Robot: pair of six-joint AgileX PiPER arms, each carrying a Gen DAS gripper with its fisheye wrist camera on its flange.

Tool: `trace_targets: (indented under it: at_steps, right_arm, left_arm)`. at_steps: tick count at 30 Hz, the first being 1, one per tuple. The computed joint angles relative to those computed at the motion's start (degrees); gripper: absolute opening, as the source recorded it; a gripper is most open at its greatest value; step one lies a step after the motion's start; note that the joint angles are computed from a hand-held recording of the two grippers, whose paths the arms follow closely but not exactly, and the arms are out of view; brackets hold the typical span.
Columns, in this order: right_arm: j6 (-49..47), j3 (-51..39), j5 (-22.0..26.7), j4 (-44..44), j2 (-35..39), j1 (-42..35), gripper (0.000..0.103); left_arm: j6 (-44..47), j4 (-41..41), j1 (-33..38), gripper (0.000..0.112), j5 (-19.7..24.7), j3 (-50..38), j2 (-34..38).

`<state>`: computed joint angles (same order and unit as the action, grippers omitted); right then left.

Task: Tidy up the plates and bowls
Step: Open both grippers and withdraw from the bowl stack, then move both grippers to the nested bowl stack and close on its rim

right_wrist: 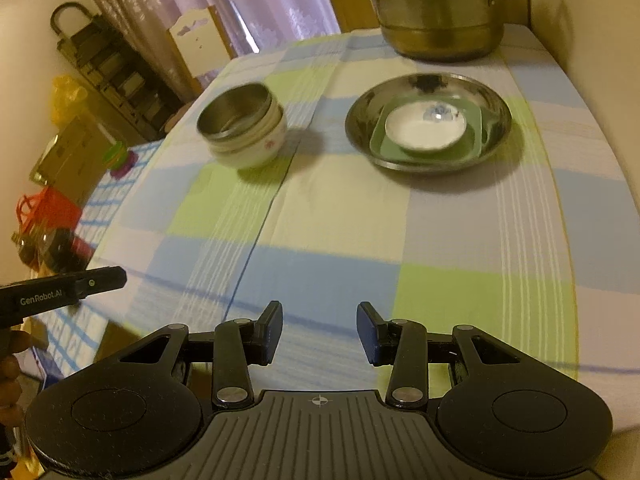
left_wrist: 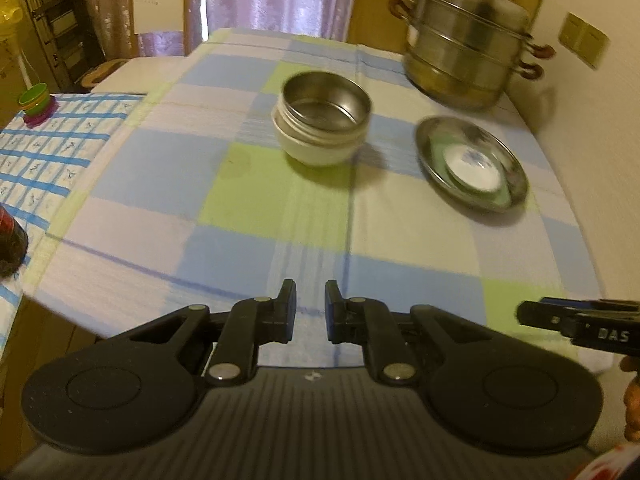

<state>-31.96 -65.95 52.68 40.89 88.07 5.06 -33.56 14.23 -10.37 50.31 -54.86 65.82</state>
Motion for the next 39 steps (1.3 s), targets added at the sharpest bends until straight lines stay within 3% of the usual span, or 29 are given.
trace_targets:
  at_steps: [5, 12, 18, 23, 31, 33, 35, 39]
  right_arm:
    - [1.9, -7.05, -3.66, 2.69, 6.54, 2.01, 0.042]
    - [9.81, -24.21, -5.66, 1.83, 19.34, 7.05, 0.042]
    - [15.55, -39.75, -7.12, 1.14, 30.85, 11.14, 0.043]
    - [19.77, -51.41, -7.12, 0.49, 39.88, 13.14, 0.043]
    - [25.29, -61.73, -6.29, -0.15, 48.81, 14.29, 0.042]
    - [26.02, -63.27, -6.3, 0.06, 50.1, 14.34, 0.037]
    - [26.36, -66.23, -4.92, 0.86, 52.07, 14.06, 0.022]
    - [31.77, -74.32, -1.0, -2.22, 55.82, 14.28, 0.019]
  left_arm:
    - [14.26, -9.02, 11.49, 0.015, -6.38, -5.31, 8.31]
    - [30.76, -20.32, 19.69, 0.021, -8.42, -18.16, 22.08]
    - [41.46, -28.59, 23.44, 0.022, -6.73, -31.1, 33.63]
    - [45.05, -30.69, 24.5, 0.022, -4.27, -39.79, 41.24]
    - [47.56, -32.1, 25.28, 0.021, 0.64, -49.69, 50.35]
    - [47.55, -31.41, 25.28, 0.019, 1.16, -51.08, 51.52]
    - [47.57, -31.31, 25.65, 0.012, 2.46, -52.84, 52.77]
    - [48.53, -32.53, 26.43, 0.012, 5.69, -57.34, 55.57]
